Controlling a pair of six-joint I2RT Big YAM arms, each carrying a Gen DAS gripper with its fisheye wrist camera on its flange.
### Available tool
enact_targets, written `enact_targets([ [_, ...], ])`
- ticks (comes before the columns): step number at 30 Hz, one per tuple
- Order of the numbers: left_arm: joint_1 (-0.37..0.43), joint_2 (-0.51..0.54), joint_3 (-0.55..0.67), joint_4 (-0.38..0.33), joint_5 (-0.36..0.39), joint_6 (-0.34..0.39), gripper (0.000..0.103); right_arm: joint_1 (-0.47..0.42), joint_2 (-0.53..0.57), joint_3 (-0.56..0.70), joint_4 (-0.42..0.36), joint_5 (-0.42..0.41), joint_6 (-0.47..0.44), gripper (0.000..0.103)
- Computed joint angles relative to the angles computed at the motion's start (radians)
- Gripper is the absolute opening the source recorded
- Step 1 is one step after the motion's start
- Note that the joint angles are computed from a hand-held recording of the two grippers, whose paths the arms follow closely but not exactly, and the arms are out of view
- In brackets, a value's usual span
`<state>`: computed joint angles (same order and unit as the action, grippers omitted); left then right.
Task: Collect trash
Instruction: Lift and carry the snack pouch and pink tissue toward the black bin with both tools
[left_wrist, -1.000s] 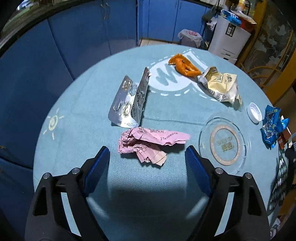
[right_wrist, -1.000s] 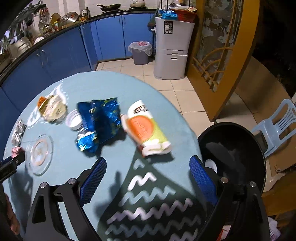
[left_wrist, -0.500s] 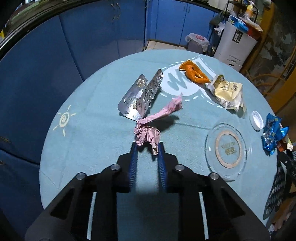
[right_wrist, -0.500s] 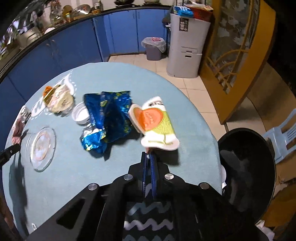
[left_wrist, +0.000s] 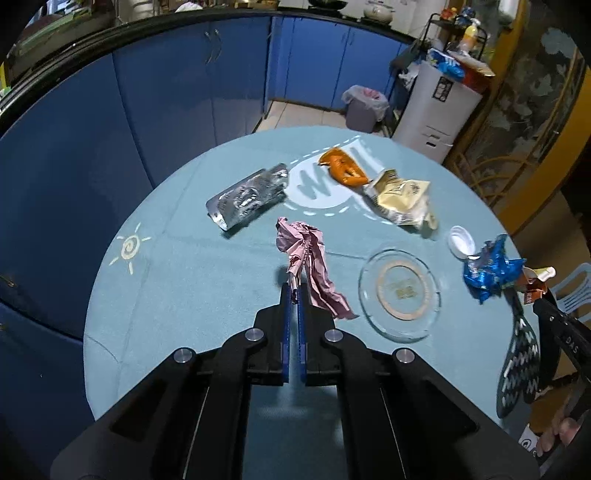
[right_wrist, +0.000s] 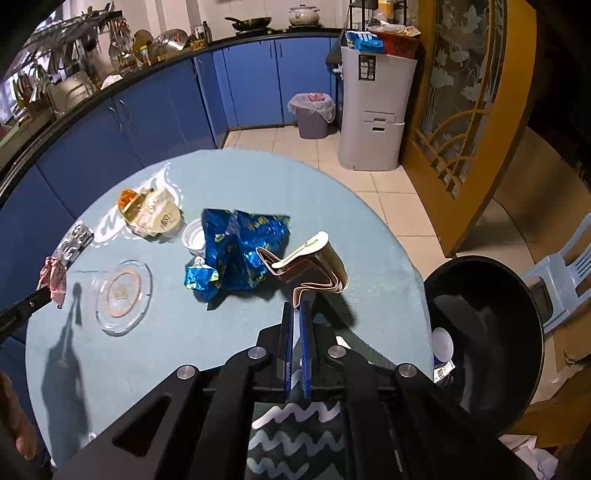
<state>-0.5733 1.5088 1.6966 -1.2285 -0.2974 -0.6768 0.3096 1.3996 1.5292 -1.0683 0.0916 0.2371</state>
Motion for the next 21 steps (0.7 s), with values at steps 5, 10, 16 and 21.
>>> enact_targets([
  [5,-0.019,0.006,0.032,-0.001,-0.017,0.000,0.003,0.004,-0.038,-0.013,0.008,0.004,0.001,0.004],
  [10,-0.036,0.014,0.056,0.007,-0.029,0.005,0.003,-0.002,-0.069,-0.020,0.012,0.011,0.000,0.003],
  [16,-0.060,0.016,0.068,0.013,-0.034,0.010,0.003,-0.008,-0.104,-0.037,0.008,0.007,-0.006,0.003],
  [21,-0.059,0.013,0.058,0.010,-0.029,0.004,0.003,-0.010,-0.097,-0.046,0.018,-0.032,-0.006,0.005],
])
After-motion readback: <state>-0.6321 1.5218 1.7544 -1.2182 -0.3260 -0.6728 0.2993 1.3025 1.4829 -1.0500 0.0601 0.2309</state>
